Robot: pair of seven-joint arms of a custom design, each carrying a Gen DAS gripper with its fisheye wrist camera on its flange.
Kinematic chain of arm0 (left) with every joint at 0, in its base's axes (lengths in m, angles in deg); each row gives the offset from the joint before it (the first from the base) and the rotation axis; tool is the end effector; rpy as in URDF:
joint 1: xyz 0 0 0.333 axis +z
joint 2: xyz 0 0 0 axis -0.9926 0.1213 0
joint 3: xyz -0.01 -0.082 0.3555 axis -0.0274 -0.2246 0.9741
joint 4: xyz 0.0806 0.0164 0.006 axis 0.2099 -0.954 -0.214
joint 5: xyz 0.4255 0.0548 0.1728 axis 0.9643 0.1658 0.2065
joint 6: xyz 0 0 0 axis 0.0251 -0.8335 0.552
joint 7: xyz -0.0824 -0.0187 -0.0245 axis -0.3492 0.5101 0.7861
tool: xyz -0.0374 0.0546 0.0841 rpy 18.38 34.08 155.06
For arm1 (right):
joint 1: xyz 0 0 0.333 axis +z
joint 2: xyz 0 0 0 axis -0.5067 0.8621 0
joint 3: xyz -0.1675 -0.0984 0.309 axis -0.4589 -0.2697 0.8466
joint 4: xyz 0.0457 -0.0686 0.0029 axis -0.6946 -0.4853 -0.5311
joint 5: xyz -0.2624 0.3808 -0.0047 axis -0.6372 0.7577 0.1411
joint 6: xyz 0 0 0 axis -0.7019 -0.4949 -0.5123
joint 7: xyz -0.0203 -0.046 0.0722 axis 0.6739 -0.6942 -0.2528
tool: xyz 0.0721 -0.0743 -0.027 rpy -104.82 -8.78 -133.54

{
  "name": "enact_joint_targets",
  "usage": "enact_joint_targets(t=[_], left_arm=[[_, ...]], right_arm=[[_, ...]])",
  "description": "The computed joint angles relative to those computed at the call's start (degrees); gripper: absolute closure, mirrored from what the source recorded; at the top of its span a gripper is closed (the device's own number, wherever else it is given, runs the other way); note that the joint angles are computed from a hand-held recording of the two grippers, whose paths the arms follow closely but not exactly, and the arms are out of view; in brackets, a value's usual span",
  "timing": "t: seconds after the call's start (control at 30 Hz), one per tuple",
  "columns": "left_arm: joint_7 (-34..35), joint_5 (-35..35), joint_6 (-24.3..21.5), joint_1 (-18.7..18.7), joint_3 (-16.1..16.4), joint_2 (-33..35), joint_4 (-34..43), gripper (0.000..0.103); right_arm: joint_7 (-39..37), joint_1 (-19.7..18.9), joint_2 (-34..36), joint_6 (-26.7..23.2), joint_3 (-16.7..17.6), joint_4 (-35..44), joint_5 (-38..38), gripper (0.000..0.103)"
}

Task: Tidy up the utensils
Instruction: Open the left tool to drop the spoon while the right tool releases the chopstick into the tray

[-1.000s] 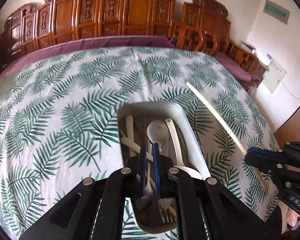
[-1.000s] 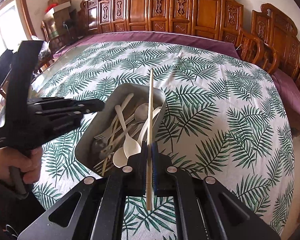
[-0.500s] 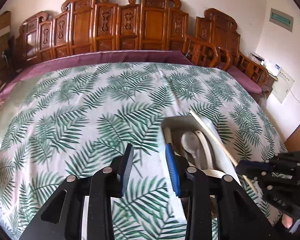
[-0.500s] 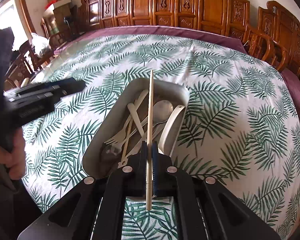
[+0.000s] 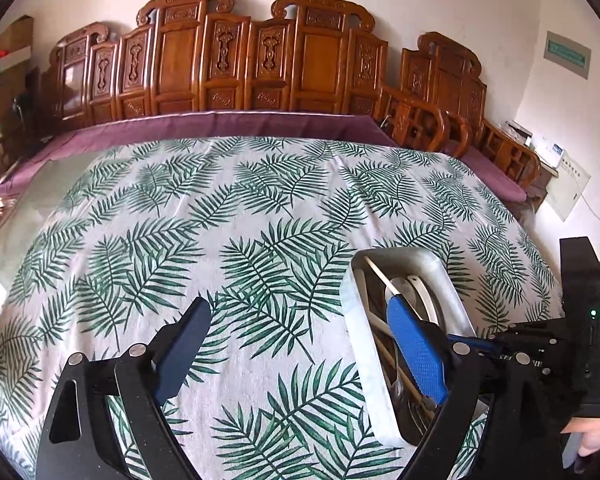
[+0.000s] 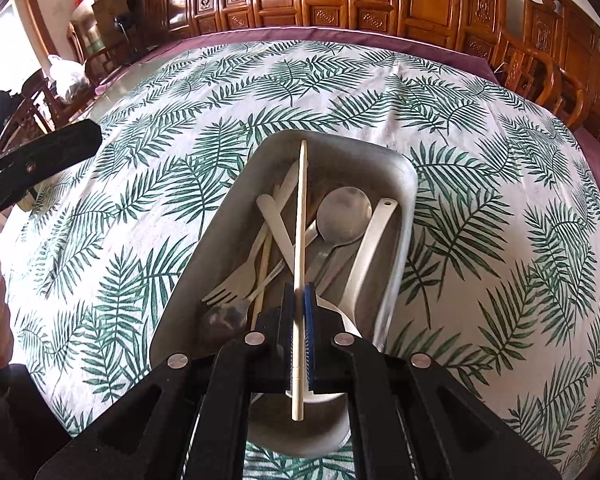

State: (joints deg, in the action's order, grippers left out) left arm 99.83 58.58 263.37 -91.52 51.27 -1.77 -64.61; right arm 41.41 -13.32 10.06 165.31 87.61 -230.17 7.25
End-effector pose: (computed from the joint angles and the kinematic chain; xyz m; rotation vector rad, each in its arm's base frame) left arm 0.4470 -0.2651 0.4444 -1.6130 2.0223 -0.9631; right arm 0.4455 0.1430 0.4182 -2.0765 1.7084 -0.2955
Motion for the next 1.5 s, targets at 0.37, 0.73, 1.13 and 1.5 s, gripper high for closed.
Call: enact_joint_targets(t=[0.37,0.73,1.13,1.5], left_arm=[[-0.7,0.0,-0.4,0.3,0.3,0.5,0.0,0.017],[-1.6,1.6,-0.7,0.8,-0.4,0.8,0.2,0.017],[-1.8,2.3,-0.9,0.7,-0.6,0.9,0.3,0.017],[-7.2,8.1,0.2,6.2,-6.3,0.7,0.5,0.010]], right_arm=[[-0.2,0.6,-0.8,1.4,0.2,-0.2,0.3,0.097],[0.8,-0.5,-2.7,5.9,0.7,-0.2,-2.0,0.097],[1.1,0.2,-3.6,7.1,0.6,-1.6,-2.3,0.067],[7.4,-6.1,-5.5,9.6,3.9,-5.0,-8.4,0.032]])
